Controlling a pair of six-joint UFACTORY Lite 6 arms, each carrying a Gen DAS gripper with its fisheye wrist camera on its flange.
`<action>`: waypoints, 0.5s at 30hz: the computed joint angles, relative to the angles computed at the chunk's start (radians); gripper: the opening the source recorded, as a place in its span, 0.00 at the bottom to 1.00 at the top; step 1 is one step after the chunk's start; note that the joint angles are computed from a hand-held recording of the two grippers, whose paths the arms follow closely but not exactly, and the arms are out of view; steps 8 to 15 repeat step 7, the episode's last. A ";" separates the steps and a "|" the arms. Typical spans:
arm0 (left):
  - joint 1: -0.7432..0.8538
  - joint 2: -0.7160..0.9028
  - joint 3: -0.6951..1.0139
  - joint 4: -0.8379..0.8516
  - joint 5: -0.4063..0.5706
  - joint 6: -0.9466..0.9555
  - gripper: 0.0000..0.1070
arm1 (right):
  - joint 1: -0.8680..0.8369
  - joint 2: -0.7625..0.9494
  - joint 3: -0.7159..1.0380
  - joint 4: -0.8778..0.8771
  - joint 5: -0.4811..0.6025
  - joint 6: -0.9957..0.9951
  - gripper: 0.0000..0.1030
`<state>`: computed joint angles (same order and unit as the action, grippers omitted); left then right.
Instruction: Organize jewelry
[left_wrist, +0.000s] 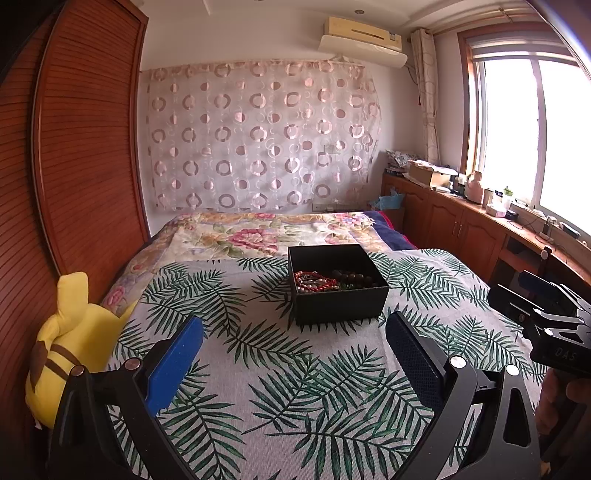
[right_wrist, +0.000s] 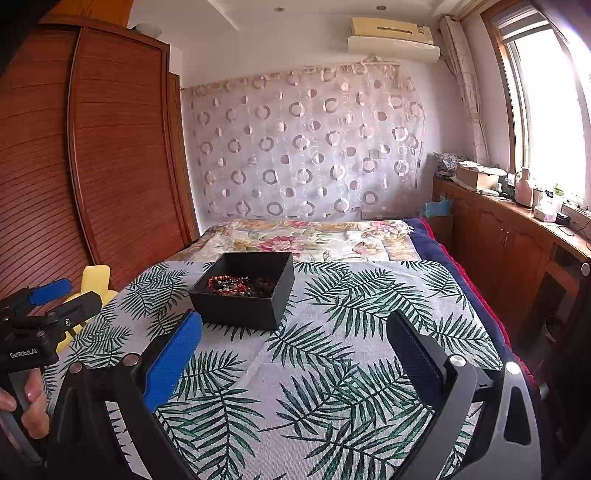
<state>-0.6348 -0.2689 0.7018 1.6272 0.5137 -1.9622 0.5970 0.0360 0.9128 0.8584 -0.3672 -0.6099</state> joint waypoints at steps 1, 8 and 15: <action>0.004 -0.002 0.003 -0.006 -0.002 0.009 0.89 | 0.000 0.000 0.000 0.001 -0.001 0.000 0.98; 0.018 -0.007 0.017 -0.025 -0.019 0.044 0.89 | 0.003 0.001 0.000 0.002 -0.006 0.002 0.98; 0.018 -0.007 0.017 -0.025 -0.019 0.044 0.89 | 0.003 0.001 0.000 0.002 -0.006 0.002 0.98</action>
